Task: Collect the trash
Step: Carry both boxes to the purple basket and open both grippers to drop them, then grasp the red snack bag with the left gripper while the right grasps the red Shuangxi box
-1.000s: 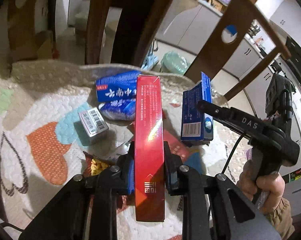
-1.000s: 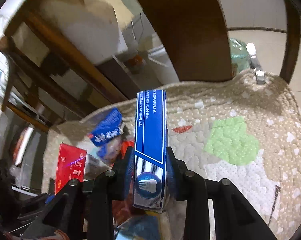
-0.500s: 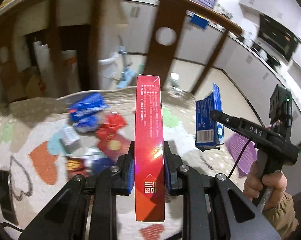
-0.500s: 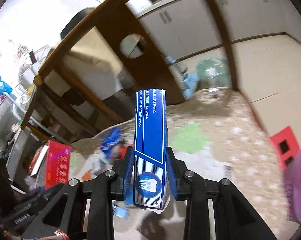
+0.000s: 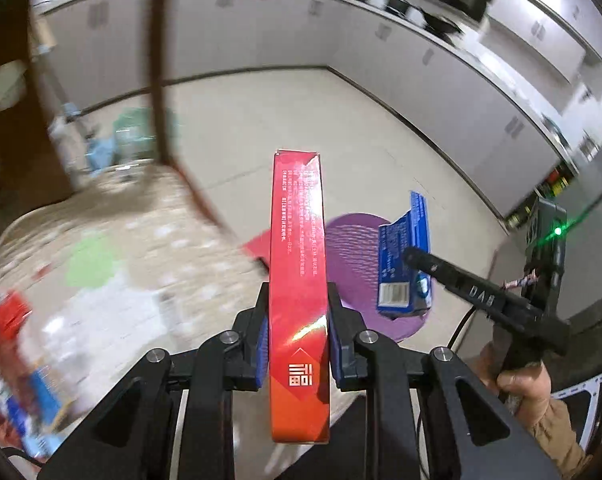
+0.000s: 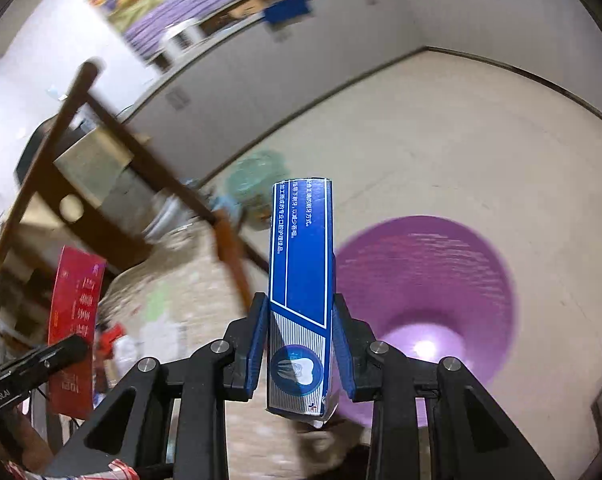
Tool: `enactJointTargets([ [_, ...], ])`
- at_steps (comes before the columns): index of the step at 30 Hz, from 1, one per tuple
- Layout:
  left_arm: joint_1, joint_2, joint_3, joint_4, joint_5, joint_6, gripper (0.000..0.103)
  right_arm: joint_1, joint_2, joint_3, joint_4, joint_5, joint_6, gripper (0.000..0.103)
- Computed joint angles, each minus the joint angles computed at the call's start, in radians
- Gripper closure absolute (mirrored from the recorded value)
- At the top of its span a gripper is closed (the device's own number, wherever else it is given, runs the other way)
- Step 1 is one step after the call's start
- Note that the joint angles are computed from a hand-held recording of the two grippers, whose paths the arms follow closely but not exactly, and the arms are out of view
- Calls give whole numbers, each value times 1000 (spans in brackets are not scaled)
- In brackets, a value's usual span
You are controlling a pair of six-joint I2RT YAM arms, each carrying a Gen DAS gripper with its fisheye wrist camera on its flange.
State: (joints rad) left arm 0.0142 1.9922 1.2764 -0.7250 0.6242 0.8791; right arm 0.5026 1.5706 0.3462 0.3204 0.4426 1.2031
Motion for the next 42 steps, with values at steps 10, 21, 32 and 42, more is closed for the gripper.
enactJointTargets([
  [10, -286, 82, -66, 186, -87, -188, 80, -171, 66, -182, 201, -68, -40, 70],
  [21, -225, 55, -92, 199, -67, -172, 49, -166, 97, -176, 217, -46, -19, 54],
  [32, 47, -53, -127, 124, -27, -2, 36, 56, 15, -62, -36, 83, 117, 46],
  [42, 400, 64, 101, 8, -6, 163, 34, 190, 163, 262, -194, 90, 70, 36],
])
